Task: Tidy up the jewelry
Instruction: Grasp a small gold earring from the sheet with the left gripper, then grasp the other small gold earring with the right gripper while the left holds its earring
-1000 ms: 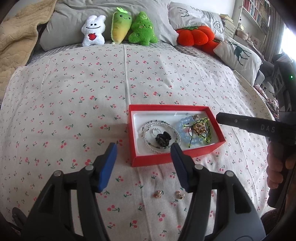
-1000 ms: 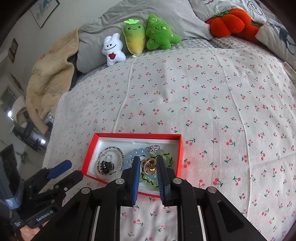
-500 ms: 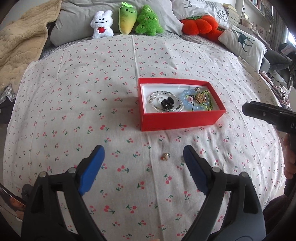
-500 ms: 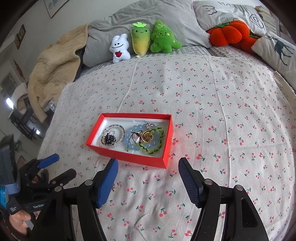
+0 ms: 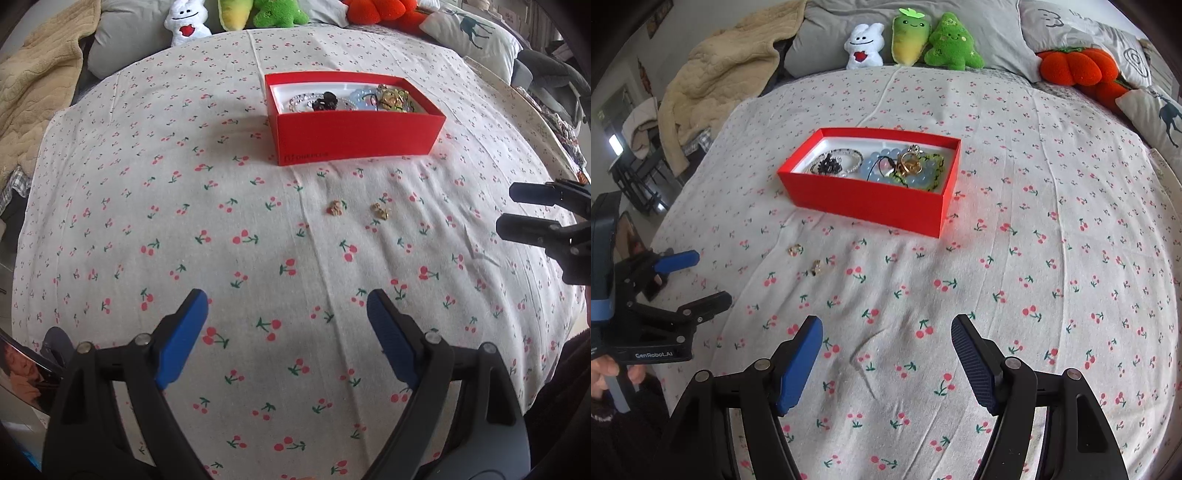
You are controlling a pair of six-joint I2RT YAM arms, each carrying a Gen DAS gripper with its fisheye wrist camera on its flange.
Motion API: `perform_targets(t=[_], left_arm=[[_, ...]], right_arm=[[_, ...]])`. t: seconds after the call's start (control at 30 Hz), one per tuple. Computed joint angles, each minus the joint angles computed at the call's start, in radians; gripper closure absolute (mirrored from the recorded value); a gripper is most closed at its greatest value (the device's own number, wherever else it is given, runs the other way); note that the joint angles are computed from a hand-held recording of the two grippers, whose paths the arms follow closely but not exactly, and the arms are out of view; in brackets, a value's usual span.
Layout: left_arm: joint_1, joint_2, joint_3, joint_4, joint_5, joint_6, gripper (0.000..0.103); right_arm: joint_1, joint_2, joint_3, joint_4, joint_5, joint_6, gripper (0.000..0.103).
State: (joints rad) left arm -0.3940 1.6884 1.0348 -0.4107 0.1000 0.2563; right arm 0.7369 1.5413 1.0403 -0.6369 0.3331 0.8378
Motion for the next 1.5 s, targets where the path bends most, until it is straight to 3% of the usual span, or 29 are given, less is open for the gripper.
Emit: perform_targets(t=[0.3, 0.37, 0.57, 1.0, 1.27, 1.5], left_arm=[[0.015, 0.043, -0.021, 0.055, 0.089, 0.034, 0.016], [0.009, 0.075, 0.011, 0.040, 0.115, 0.021, 0.027], [-0.025, 0.140, 0.074, 0.058, 0.126, -0.009, 0.042], [-0.051, 0.232, 0.144, 0.132, 0.159, -0.034, 0.065], [-0.079, 0.266, 0.186, 0.123, 0.124, -0.053, 0.096], [-0.073, 0.227, 0.153, 0.124, 0.106, -0.033, 0.097]], right_arm=[[0.031, 0.070, -0.031, 0.053, -0.024, 0.014, 0.030], [0.023, 0.079, -0.033, 0.062, -0.017, 0.006, 0.030], [0.012, 0.130, -0.003, 0.047, 0.038, -0.031, 0.030], [-0.035, 0.150, 0.000, 0.088, -0.011, -0.051, 0.030], [-0.041, 0.155, 0.016, 0.092, -0.019, -0.066, 0.030], [-0.052, 0.167, 0.033, 0.086, -0.020, -0.054, 0.030]])
